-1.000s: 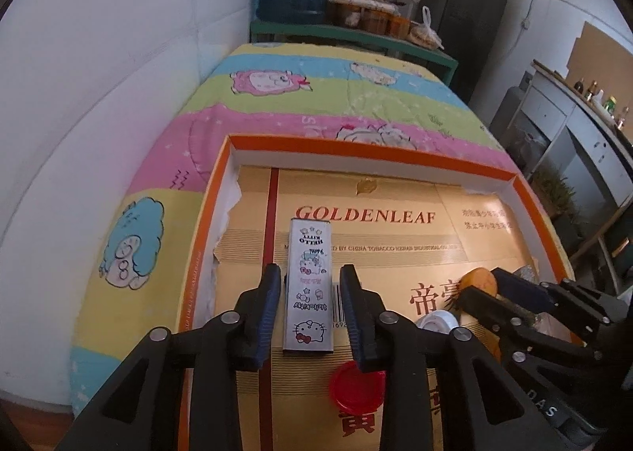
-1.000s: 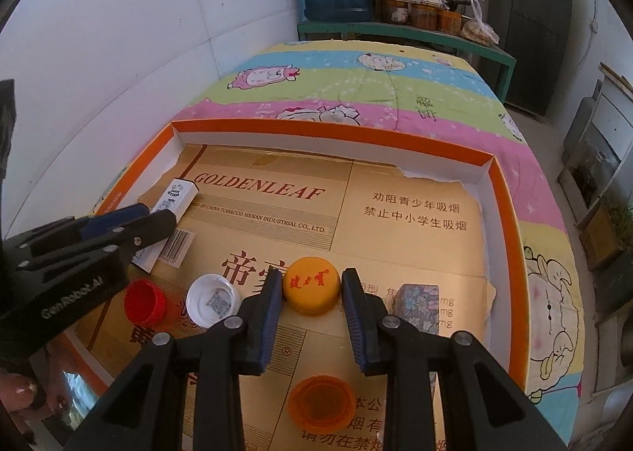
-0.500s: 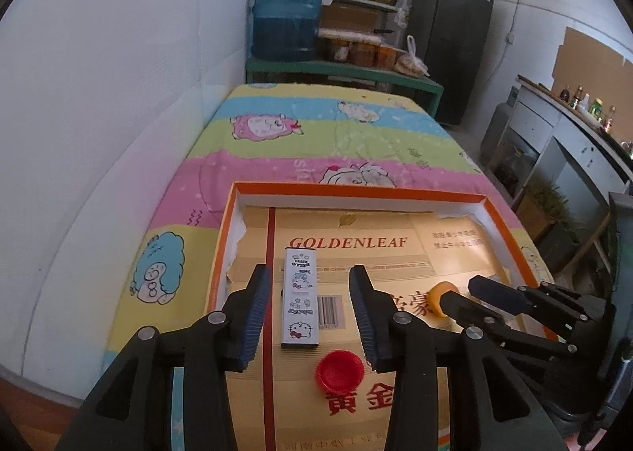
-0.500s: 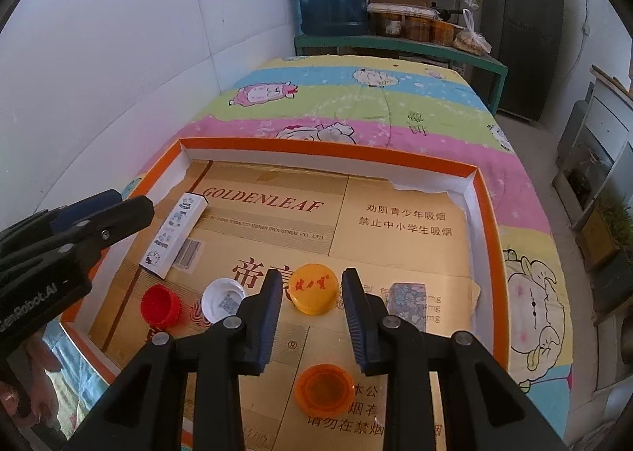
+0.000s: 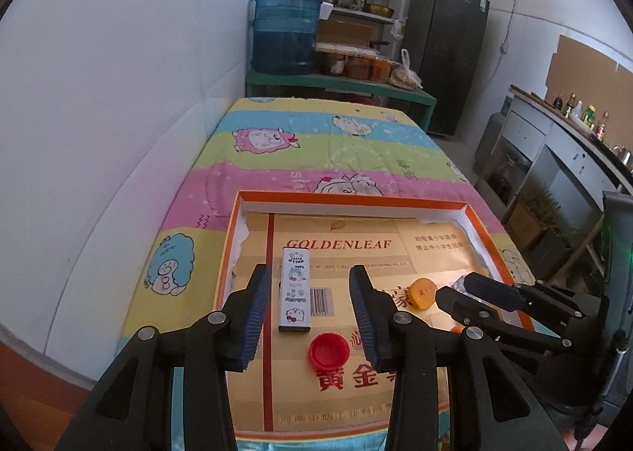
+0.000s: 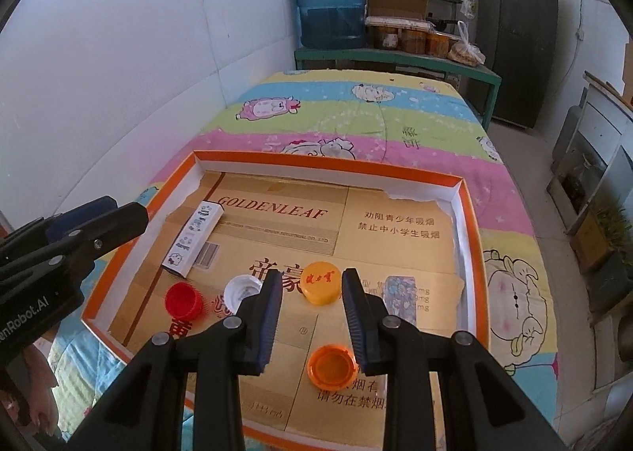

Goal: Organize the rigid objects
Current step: 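Lower the white box into the box and open the left gripper while the right releases the yellow-orange cap, then move both grippers back toward the blue and black caps on the bedspread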

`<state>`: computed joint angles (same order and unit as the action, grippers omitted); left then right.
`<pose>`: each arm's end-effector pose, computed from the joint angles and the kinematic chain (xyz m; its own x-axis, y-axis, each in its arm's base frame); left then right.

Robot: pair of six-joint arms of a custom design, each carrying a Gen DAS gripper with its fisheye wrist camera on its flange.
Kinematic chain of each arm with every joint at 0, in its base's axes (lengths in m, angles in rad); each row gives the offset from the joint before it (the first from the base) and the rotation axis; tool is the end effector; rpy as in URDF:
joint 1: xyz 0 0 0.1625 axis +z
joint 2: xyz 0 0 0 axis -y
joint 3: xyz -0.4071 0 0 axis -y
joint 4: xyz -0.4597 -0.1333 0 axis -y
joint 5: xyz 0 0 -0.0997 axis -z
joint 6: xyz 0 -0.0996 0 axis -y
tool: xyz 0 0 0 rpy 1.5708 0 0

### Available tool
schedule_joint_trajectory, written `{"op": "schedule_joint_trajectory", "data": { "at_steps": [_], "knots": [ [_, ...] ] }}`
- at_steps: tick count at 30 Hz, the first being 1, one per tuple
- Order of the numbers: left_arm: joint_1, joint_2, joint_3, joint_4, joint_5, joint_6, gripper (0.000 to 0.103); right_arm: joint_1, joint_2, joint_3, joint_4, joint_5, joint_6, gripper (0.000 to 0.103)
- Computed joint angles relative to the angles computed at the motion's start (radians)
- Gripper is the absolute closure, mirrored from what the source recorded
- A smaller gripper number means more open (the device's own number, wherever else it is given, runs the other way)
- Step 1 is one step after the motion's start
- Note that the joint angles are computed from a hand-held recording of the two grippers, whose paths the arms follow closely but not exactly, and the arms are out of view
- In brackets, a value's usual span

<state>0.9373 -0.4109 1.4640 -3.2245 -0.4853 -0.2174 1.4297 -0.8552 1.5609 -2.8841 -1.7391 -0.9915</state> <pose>-0.2414 -0.7027 -0.0563 -0.7614 -0.2672 -0.5907 0.3320 0.6219 -0.7092 0.0093 -0.7638 0.1479 -0.6236 -0.5525 0.5530 -0.7424 0.6402 -0.1974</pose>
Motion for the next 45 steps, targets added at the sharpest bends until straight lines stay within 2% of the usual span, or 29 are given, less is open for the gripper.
{"op": "schedule_joint_trajectory", "data": {
  "at_steps": [20, 39, 45],
  "knots": [
    [-0.073, -0.064, 0.134, -0.037, 0.049, -0.055, 0.061, 0.002, -0.12, 0.145, -0.065, 0.036, -0.011, 0.072],
    [-0.154, -0.12, 0.261, -0.017, 0.105, -0.153, 0.061, -0.006, -0.25, 0.297, -0.122, 0.062, -0.024, 0.072],
    [-0.186, -0.151, 0.317, 0.012, 0.115, -0.222, 0.061, -0.006, -0.29, 0.345, -0.137, 0.07, -0.036, 0.072]
  ]
}}
